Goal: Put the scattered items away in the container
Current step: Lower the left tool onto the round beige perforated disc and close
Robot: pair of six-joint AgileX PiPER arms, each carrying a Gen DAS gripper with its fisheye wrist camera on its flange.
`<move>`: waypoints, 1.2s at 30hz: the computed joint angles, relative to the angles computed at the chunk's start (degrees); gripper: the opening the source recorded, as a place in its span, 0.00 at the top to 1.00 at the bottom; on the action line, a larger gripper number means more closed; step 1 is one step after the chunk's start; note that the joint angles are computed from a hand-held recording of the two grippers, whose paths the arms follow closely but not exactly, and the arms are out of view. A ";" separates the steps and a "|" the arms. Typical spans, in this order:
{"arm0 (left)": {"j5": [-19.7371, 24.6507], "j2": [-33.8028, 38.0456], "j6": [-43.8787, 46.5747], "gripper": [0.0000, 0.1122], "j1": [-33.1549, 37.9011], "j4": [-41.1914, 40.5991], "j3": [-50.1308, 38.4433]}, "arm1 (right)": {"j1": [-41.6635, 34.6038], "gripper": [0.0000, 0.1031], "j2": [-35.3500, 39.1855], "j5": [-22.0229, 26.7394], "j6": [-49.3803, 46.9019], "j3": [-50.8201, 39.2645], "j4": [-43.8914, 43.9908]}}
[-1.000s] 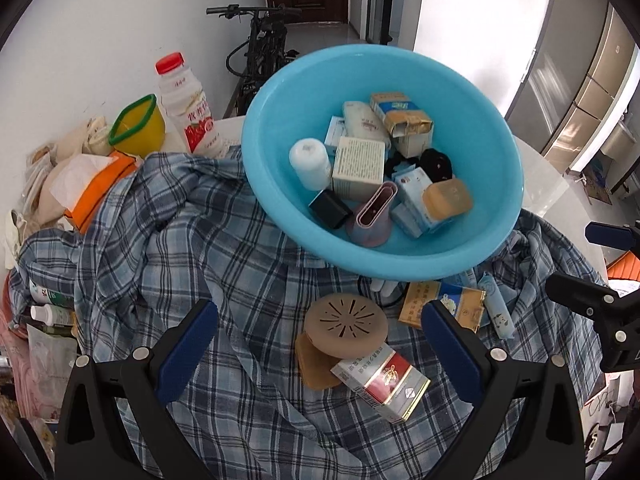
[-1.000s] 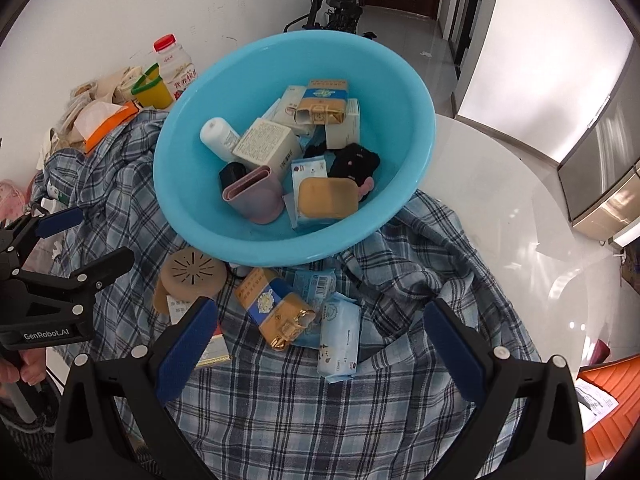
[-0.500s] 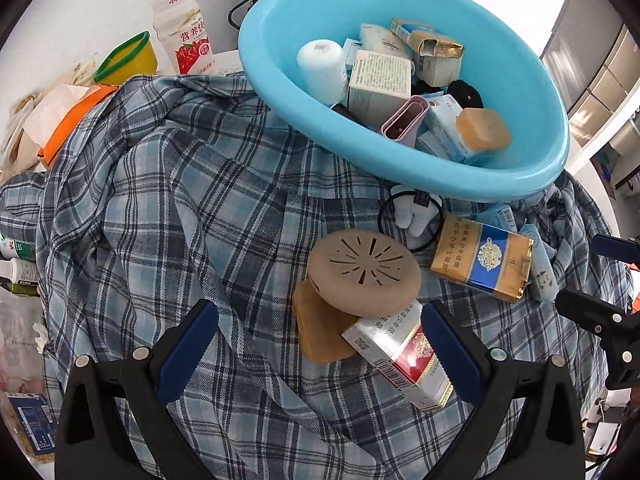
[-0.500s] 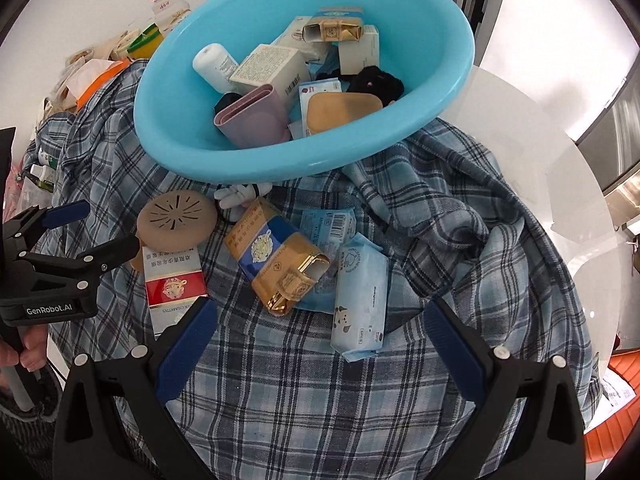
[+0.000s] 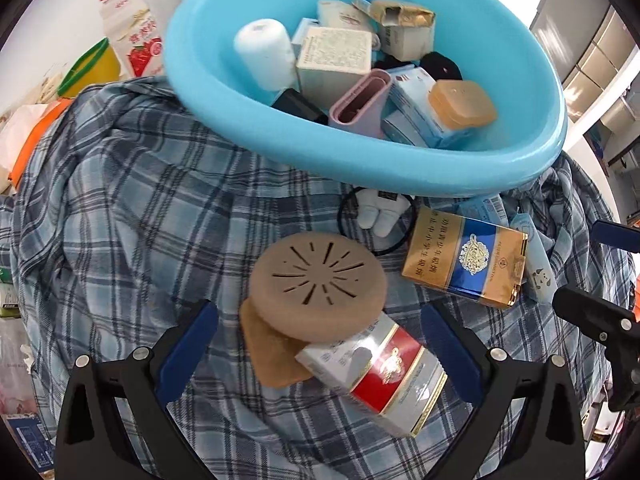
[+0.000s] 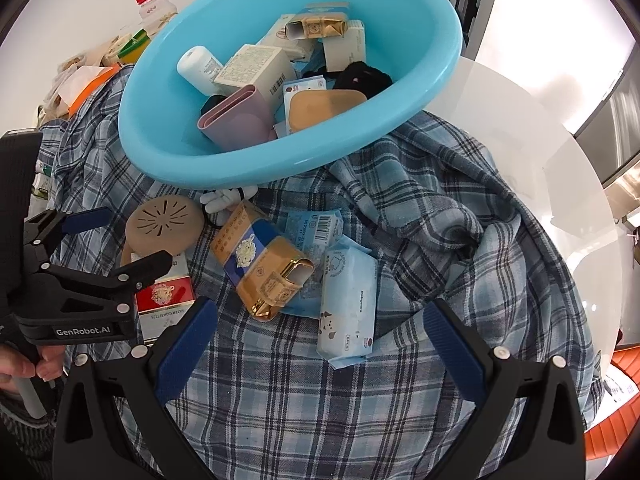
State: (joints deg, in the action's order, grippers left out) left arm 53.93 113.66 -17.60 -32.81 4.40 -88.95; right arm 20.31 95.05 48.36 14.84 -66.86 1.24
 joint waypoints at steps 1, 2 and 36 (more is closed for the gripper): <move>0.35 0.83 0.21 0.08 -0.13 -0.16 -0.86 | -0.31 0.01 0.08 -0.12 -0.24 0.04 0.15; 0.68 1.59 0.37 0.08 -0.24 -0.27 -1.67 | -0.60 0.01 0.14 -0.18 -0.39 0.06 0.19; 1.74 4.27 7.97 0.28 7.37 -3.85 -6.51 | -2.58 0.01 0.74 -1.01 -2.47 0.07 2.59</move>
